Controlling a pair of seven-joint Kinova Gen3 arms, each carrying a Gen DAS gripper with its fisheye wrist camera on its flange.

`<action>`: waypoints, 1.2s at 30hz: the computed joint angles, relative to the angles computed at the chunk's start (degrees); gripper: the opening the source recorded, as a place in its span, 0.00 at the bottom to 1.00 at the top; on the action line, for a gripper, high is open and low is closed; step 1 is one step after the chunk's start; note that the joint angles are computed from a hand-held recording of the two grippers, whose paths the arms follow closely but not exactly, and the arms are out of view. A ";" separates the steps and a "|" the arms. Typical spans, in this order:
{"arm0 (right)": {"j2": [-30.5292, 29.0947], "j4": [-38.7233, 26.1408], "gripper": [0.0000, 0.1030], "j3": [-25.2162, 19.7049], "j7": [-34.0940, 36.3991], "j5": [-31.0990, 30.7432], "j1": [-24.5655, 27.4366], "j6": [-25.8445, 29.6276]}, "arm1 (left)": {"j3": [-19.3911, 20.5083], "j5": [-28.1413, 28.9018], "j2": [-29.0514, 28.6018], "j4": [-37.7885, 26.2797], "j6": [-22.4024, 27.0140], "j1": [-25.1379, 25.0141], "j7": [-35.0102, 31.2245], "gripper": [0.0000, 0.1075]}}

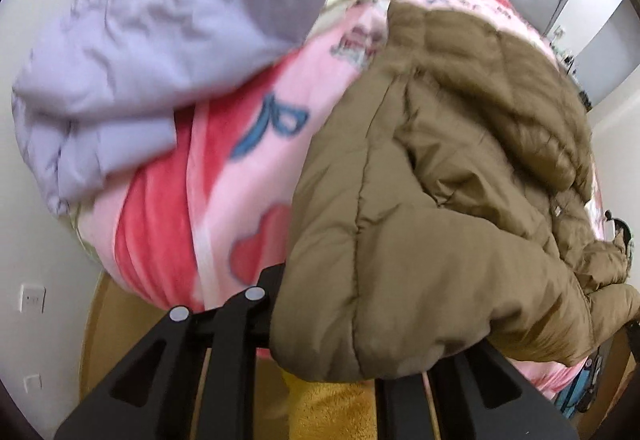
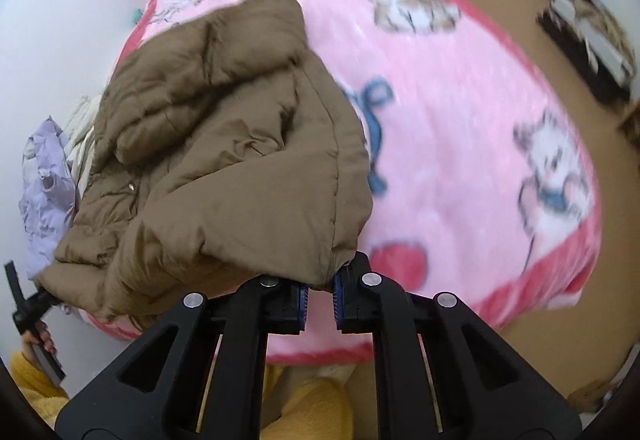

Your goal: Fold large clothes

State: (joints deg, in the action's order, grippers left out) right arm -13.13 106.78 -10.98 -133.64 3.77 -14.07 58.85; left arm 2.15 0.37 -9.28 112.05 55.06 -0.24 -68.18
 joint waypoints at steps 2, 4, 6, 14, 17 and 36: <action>0.52 -1.87 0.08 -0.33 -0.60 1.60 0.40 0.49 | 0.38 -0.85 0.23 -1.76 -0.81 -0.04 0.90 0.13; 1.83 -3.89 0.08 -1.29 -2.34 3.98 0.62 0.59 | 2.12 -3.08 1.01 -3.88 -1.34 0.19 3.86 0.13; 4.26 -6.82 0.08 -2.04 -4.03 7.41 0.42 1.17 | 3.69 -6.67 2.73 -6.72 -2.05 0.91 6.49 0.13; 12.94 -19.61 0.08 -0.82 -10.10 19.03 -4.22 5.51 | 3.21 -13.00 12.17 -18.91 -5.68 3.11 8.86 0.13; 16.15 -23.88 0.08 1.17 -11.29 21.86 -6.14 5.72 | 1.39 -11.45 16.14 -24.28 -6.72 4.02 6.55 0.13; 45.92 -58.68 0.08 11.91 10.63 7.96 -0.14 3.31 | -4.61 -13.20 47.33 -69.58 10.35 10.08 7.62 0.13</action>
